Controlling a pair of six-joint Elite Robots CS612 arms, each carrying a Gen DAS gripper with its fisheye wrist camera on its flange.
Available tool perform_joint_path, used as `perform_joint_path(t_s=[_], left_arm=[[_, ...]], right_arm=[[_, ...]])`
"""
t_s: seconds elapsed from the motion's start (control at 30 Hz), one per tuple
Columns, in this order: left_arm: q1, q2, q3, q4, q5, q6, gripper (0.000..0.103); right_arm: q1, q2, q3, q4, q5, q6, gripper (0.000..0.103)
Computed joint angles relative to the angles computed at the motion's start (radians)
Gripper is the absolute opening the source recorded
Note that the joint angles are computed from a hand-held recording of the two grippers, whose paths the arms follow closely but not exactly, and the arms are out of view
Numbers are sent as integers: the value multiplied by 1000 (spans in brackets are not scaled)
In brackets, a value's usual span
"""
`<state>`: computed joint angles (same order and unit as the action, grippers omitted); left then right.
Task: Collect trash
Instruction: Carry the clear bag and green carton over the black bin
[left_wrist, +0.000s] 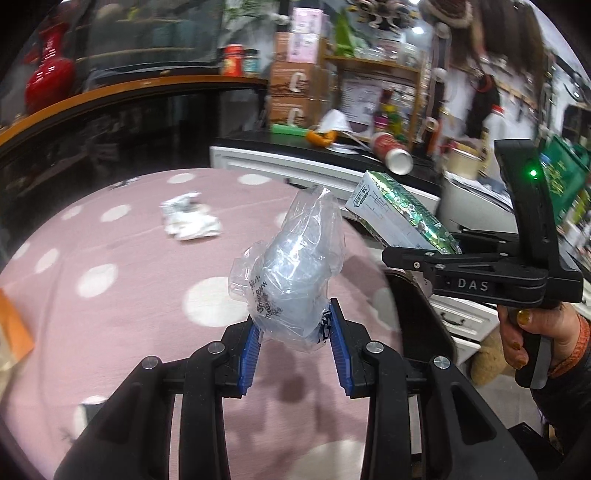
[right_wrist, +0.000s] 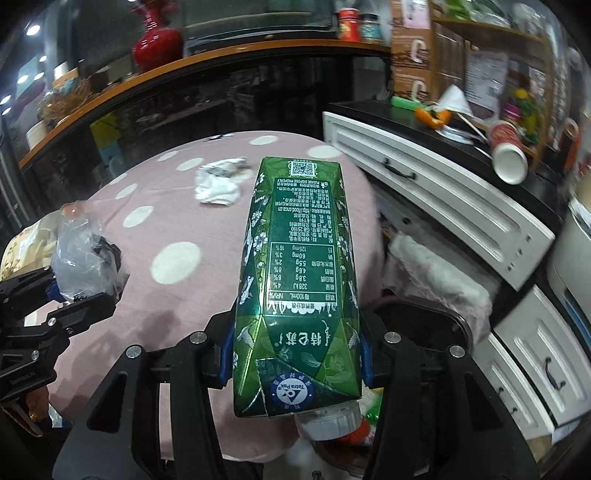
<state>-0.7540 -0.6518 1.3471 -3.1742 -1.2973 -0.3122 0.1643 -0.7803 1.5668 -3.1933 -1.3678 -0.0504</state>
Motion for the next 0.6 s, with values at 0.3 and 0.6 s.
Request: perform_joint_path(t_s=[0.3, 0.6], left_arm=[[-25, 62, -120, 74, -122, 84, 35], [-37, 137, -274, 235, -243, 135, 35]], right_arm=[[-55, -19, 92, -58, -76, 103, 50], [-87, -26, 151, -102, -156, 152, 50]])
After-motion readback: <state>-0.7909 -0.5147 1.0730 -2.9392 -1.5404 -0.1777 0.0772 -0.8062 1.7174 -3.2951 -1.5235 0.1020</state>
